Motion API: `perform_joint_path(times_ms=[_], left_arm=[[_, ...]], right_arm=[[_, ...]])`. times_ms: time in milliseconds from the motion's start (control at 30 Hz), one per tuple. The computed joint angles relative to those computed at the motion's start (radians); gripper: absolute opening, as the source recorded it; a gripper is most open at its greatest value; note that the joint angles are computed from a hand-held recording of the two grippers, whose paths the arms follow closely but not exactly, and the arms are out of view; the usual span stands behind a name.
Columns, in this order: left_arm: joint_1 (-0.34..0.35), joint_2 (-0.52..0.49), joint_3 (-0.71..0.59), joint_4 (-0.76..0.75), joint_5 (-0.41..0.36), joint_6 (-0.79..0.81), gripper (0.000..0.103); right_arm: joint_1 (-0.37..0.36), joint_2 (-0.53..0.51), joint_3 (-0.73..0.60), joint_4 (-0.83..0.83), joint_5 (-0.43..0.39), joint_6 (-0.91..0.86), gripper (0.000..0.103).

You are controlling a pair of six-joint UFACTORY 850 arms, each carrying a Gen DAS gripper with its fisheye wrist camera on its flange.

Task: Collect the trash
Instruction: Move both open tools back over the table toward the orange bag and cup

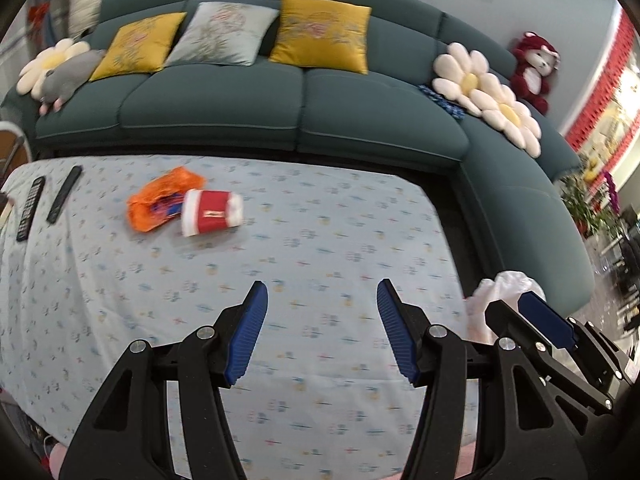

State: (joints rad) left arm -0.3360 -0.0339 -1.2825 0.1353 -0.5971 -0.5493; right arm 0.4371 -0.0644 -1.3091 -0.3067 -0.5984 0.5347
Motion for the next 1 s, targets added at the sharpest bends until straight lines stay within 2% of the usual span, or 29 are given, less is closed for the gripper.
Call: perform_joint_path(times_ms=[467, 600, 700, 800, 1000], left_arm=[[0.206, 0.031, 0.113, -0.076, 0.026, 0.104, 0.056], [0.273, 0.015, 0.132, -0.088, 0.037, 0.134, 0.062], [0.324, -0.016, 0.13, -0.091, 0.042, 0.151, 0.067], [0.372, -0.06, 0.11, -0.104, 0.051, 0.171, 0.072], [0.453, -0.201, 0.017, -0.186, 0.064, 0.271, 0.073]], right_arm=[[0.134, -0.211, -0.172, 0.05, -0.041, -0.025, 0.039], [0.164, -0.288, -0.233, 0.062, -0.048, -0.034, 0.046], [0.185, -0.36, -0.3, 0.068, -0.059, -0.044, 0.047], [0.199, -0.447, -0.388, 0.077, -0.071, -0.045, 0.054], [0.209, -0.632, -0.595, 0.102, -0.113, -0.049, 0.057]])
